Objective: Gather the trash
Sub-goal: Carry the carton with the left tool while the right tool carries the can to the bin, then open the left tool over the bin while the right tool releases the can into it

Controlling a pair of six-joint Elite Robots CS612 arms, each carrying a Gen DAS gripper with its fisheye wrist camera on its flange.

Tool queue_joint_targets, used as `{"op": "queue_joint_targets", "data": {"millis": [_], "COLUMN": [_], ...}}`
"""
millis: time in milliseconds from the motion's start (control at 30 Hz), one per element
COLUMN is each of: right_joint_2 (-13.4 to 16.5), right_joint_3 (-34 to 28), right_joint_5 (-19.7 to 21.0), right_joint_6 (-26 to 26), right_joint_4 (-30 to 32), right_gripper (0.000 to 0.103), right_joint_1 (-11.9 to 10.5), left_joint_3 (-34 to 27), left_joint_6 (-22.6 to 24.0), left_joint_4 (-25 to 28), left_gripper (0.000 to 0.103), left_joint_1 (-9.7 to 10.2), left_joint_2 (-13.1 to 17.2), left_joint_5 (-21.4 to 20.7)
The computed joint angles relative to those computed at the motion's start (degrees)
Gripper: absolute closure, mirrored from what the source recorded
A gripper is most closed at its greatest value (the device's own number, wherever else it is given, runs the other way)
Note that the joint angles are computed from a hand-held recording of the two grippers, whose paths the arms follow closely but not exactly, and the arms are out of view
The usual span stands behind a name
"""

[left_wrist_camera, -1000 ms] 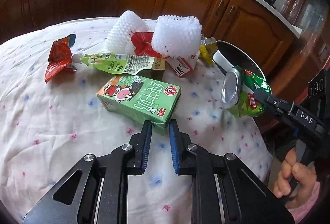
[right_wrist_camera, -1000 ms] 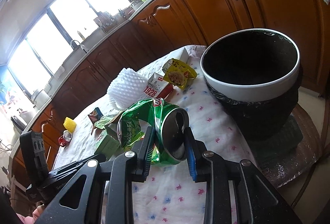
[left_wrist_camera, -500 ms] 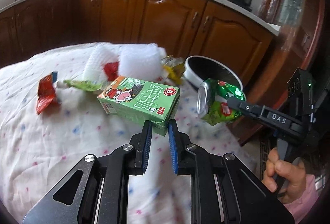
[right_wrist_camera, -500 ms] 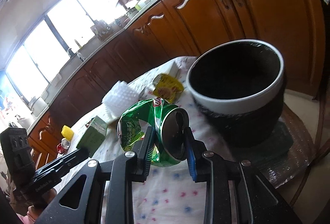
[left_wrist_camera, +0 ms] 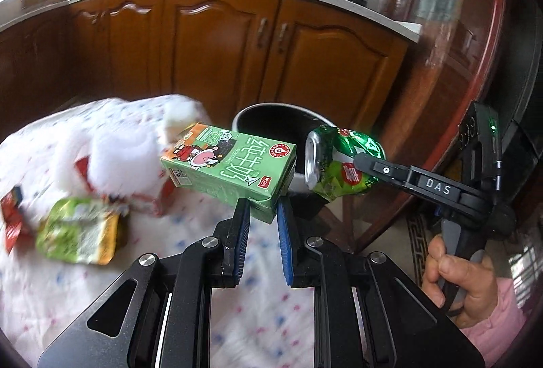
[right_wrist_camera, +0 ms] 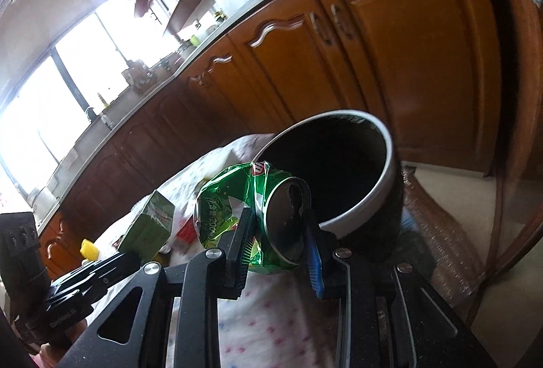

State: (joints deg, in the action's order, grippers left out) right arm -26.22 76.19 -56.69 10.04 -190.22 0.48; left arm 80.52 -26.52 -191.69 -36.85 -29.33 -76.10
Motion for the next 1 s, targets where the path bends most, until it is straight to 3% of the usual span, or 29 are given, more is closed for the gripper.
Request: {"op": "queue_joint_targets", "data": {"millis": [533,1000], "right_joint_2": [2.5,4.2], "right_joint_3": [-8.2,-13.3], "right_joint_5": [-6.0,-9.6], "right_joint_6": [-2.5,-8.8], "right_joint_4": [8.1,16.3], "right_gripper": [0.074,0.074], "right_joint_1": [0.0,0.6], "left_joint_3": [-15.4,-25.6], "left_joint_6": [5.3,4.5], "left_joint_4": [10.5,20.4], "left_gripper": [0.088,0.088], "left_joint_1": [1.05,2.35], "left_joint_2": [6.1,10.8], "left_joint_5": [-5.8,-9.8]}}
